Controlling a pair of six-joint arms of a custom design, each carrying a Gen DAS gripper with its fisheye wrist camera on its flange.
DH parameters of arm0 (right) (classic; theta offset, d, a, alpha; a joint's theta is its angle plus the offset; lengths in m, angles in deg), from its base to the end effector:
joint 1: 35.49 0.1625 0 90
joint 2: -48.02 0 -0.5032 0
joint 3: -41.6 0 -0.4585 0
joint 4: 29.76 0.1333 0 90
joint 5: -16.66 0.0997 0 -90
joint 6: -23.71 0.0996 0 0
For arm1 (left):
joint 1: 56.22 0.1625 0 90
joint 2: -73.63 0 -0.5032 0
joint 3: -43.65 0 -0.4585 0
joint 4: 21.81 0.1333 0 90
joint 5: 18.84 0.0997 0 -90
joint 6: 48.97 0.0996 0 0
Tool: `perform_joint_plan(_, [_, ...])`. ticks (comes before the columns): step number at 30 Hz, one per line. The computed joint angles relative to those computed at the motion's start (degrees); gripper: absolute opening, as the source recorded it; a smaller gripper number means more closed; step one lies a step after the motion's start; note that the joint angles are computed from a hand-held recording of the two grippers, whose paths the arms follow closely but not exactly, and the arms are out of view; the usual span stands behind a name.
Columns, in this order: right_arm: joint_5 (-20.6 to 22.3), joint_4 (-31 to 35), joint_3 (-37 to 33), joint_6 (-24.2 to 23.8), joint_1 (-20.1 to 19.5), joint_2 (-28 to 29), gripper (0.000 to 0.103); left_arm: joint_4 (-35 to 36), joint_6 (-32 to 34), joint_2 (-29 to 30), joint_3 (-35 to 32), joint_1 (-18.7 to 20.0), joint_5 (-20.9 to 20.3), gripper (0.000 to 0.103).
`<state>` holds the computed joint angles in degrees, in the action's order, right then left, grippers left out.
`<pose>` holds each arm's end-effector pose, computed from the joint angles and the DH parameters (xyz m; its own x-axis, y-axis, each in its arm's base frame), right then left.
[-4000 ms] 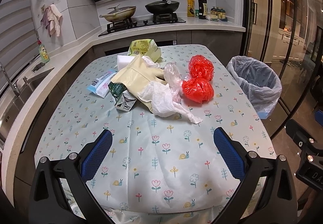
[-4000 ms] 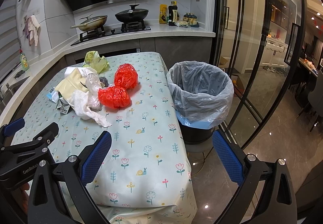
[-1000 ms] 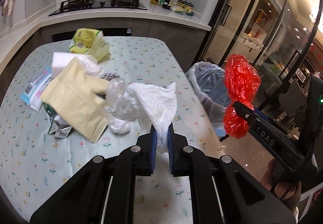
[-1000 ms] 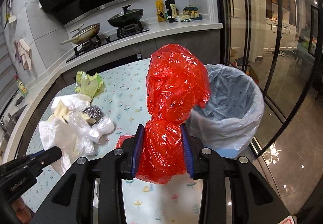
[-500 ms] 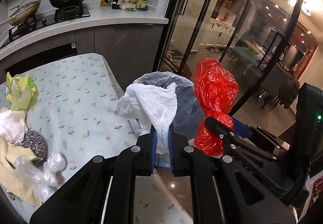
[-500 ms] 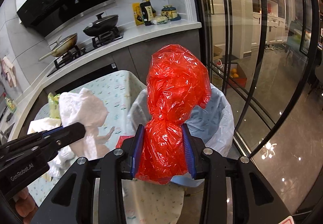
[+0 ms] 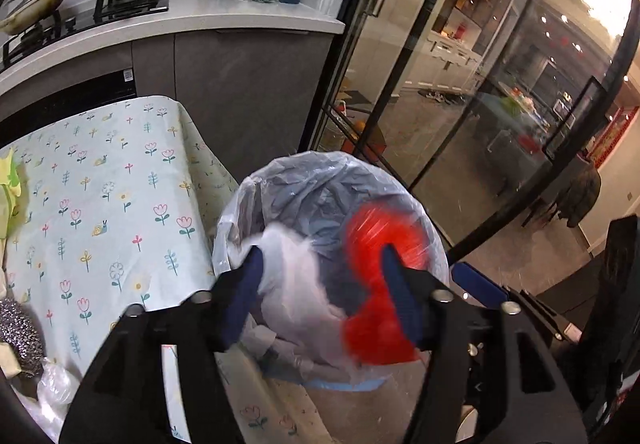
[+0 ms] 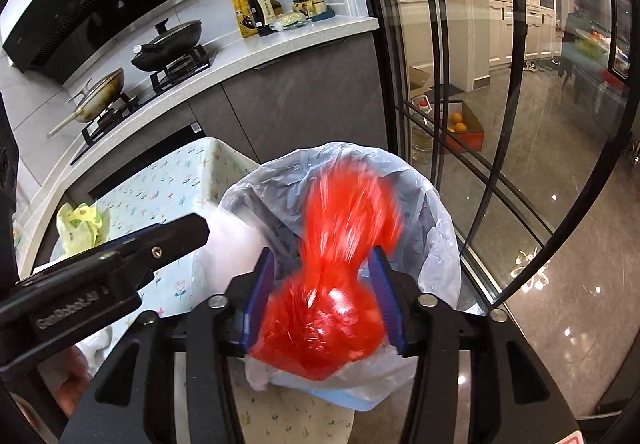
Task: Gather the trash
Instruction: 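Carry red bags and white tissue to the bin and release both, then move both open grippers back over the trash pile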
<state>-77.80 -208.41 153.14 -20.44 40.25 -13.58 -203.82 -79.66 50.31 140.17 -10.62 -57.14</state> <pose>-0.0444 -0.6845 0.2391 -0.8186 -0.3168 0.4791 -0.5268 0.7465 -0.4065 -0.3449 -0.6544 -0.1035 -0.8711 -0.1278 -0.4743 0.2532 0.7106 -0.6564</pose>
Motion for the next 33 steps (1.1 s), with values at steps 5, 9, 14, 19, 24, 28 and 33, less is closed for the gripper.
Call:
perform_joint_plan(5, [0.9,-1.5,1.0,0.1,-0.1,-0.8,0.059,-0.3,-0.3,-0.5,0.6,0.0,0.2,0.066])
perform_joint_plan(9, [1.6,-2.3,2.6,-0.5,0.2,-2.1,0.063,-0.7,-1.2,-1.4,2.8,-1.1,2.1,0.068])
perform_joint_plan(14, [2.9,-4.6,6.5,-2.5,0.8,-4.6,0.065,-0.4,-4.7,-3.9,7.0,-3.3,4.7,0.073])
perform_joint_plan(19, [3.9,-7.8,11.1,-4.7,1.6,-6.8,0.067,4.4,-11.5,-7.2,12.2,-6.6,10.9,0.08])
perform_joint_plan(24, [5.5,-7.4,15.4,-4.9,2.1,-9.4,0.068,12.7,-22.9,-12.3,18.5,-9.6,14.5,0.082])
perform_joint_plan(28, [6.2,-7.4,18.8,-5.4,2.9,-11.0,0.068,23.9,-36.7,-17.7,24.0,-11.8,15.7,0.083])
perform_joint_plan(33, [6.4,-7.8,23.1,-6.4,4.1,-12.4,0.068,37.0,-52.7,-24.4,30.0,-14.1,15.0,0.083])
